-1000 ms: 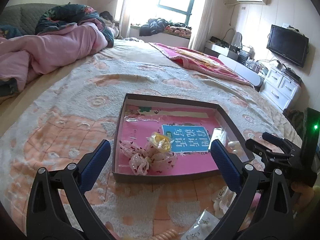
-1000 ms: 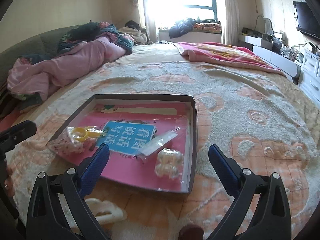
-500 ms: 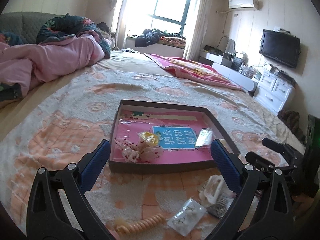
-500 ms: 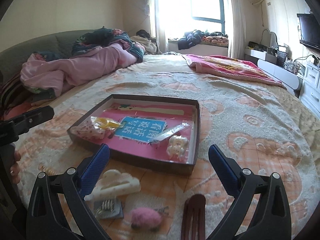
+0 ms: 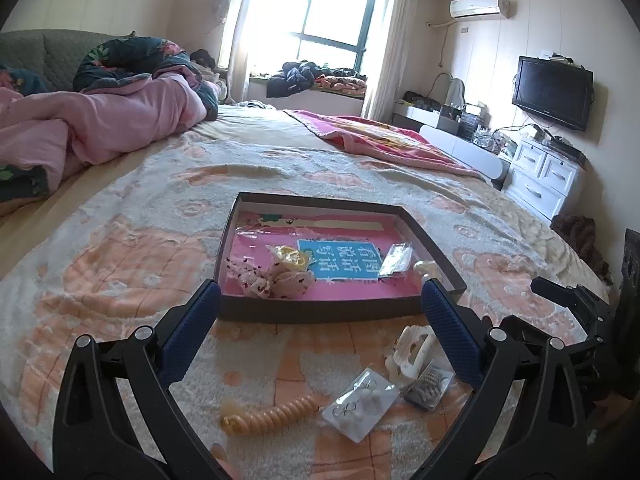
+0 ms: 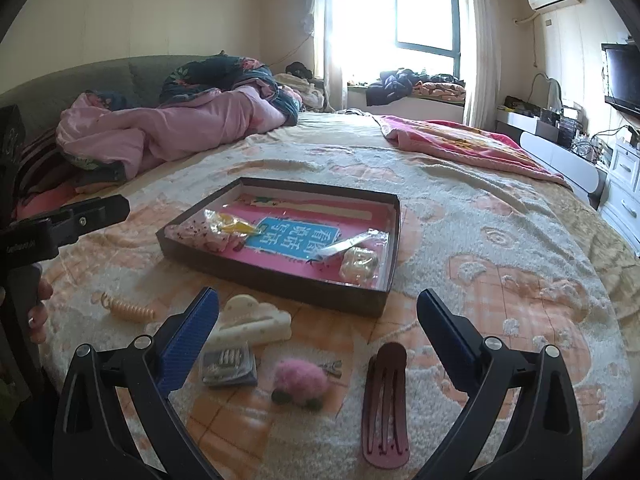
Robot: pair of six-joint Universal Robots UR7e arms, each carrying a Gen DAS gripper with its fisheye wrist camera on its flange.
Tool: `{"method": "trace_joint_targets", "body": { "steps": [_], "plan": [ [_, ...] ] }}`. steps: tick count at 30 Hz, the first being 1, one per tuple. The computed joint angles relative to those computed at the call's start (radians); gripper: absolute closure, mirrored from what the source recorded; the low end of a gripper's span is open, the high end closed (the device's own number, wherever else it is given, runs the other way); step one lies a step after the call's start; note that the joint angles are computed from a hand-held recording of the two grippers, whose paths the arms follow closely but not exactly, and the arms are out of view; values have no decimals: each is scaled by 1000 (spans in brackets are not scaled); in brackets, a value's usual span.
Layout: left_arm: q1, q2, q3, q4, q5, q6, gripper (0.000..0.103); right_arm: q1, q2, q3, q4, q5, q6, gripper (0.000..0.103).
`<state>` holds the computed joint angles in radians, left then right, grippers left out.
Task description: Organize jewelry
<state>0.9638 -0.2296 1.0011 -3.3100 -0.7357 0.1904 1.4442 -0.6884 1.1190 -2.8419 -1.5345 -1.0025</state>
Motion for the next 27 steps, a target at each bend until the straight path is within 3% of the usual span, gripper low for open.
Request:
{"method": "trace_joint_targets", "body": {
  "steps": [27],
  "plan": [
    [-20,-21,117,14,21,-20,11,-34,-61,130,-4,1,-39,7]
  ]
}}
